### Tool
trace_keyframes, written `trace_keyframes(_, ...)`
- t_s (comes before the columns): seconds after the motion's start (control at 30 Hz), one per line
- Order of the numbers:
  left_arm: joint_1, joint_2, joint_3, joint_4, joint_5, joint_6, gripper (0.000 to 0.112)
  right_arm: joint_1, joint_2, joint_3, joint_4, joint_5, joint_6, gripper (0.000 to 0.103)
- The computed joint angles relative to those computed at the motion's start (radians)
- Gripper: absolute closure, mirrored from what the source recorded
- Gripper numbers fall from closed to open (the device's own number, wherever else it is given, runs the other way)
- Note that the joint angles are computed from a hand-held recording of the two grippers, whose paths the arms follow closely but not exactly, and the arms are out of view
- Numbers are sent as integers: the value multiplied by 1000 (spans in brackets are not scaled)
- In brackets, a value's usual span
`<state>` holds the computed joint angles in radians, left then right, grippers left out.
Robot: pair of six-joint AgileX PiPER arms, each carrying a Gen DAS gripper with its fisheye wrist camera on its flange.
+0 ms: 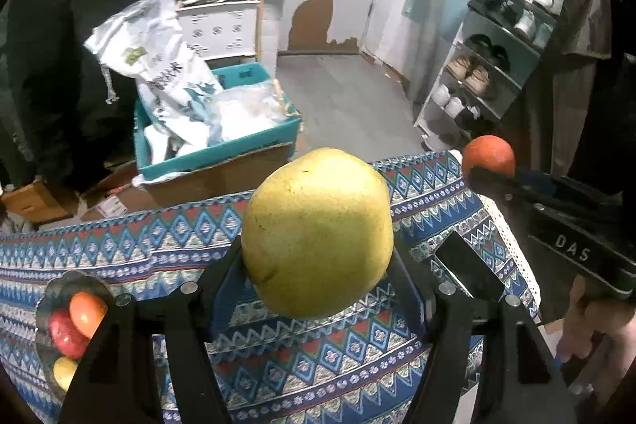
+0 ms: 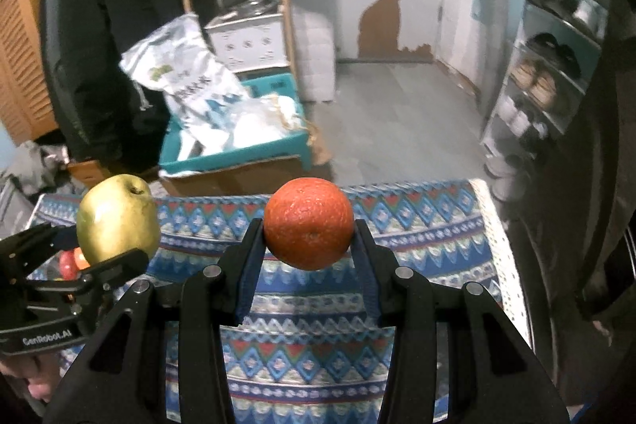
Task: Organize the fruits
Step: 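Lift and carry the pomelo with the left tool while the right tool carries the orange to the bowl, then lower the pomelo into the bowl and open the left tool while the right tool releases the orange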
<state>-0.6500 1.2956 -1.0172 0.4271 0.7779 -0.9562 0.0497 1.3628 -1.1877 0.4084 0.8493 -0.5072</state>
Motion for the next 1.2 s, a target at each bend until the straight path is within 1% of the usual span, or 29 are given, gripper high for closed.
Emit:
trace_keyframes(0.17, 26, -103, 49, 0, 50, 5, 42, 116, -12, -10, -37, -8, 68, 61)
trace_keyframes(0.37, 95, -234, 118, -20, 97, 37, 42, 267, -10, -19, -68, -20, 156, 61)
trace_keyframes(0.47, 147, -302, 159, -44, 120, 79, 42, 362, 1, -18, -100, -34, 209, 61)
trace_keyframes(0.57, 232, -363, 196, -92, 129, 151, 42, 432, 11, -13, -117, -42, 244, 61)
trace_keyframes(0.67, 338, -419, 231, -157, 134, 247, 42, 503, 36, -19, -126, -54, 283, 61)
trace_keyframes(0.87, 599, -512, 291, -322, 138, 510, 42, 616, 96, -51, -155, -75, 353, 61)
trace_keyframes(1.03, 890, -558, 347, -531, 146, 821, 42, 704, 147, -76, -196, -88, 408, 61)
trace_keyframes(1.07, 973, -563, 362, -588, 153, 910, 42, 718, 158, -82, -202, -89, 417, 61)
trace_keyframes(1.2, 1234, -564, 409, -751, 189, 1191, 42, 768, 209, -99, -219, -95, 443, 61)
